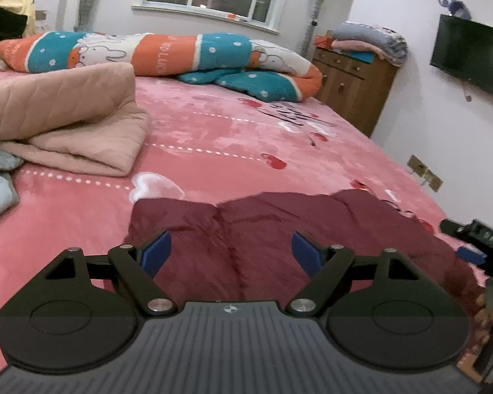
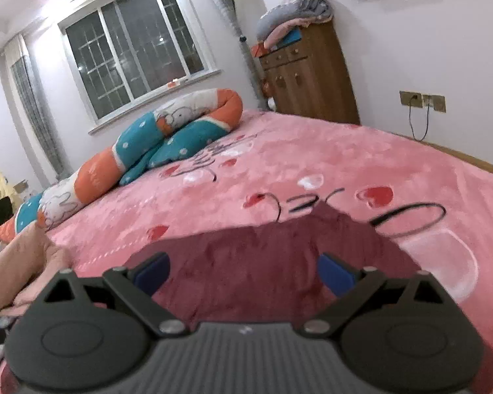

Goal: Fold large clothes

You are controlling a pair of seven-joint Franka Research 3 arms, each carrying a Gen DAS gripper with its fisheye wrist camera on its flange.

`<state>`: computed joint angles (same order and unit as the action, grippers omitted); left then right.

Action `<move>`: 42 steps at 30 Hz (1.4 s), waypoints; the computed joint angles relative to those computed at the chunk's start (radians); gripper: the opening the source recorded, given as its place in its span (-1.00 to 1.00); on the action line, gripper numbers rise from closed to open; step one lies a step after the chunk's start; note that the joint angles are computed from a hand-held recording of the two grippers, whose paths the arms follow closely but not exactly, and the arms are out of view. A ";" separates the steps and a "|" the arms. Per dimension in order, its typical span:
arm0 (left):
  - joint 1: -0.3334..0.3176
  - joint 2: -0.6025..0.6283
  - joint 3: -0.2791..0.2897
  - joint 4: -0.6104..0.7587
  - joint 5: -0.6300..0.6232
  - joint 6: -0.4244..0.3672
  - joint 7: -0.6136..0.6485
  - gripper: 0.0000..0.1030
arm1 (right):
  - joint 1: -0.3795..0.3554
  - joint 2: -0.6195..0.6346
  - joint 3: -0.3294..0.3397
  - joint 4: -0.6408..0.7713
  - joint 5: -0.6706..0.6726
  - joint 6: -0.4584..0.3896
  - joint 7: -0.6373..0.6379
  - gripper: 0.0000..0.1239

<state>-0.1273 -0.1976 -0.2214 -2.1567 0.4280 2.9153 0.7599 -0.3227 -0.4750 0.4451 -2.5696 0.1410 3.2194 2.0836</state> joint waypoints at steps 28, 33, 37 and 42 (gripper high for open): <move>-0.086 -0.448 0.102 -0.355 -0.387 -0.190 0.169 0.95 | 0.204 -0.482 -0.328 -0.260 0.082 -0.368 0.028 0.56; -0.042 -0.493 0.057 -0.344 -0.297 -0.228 0.135 0.96 | 0.223 -0.522 -0.289 -0.235 0.063 -0.401 0.046 0.56; -0.028 -0.517 0.045 -0.341 -0.243 -0.248 0.119 0.98 | 0.252 -0.533 -0.255 -0.203 0.043 -0.432 0.057 0.56; -0.023 -0.526 0.028 -0.340 -0.189 -0.259 0.107 0.99 | 0.302 -0.531 -0.234 -0.166 0.017 -0.466 0.049 0.56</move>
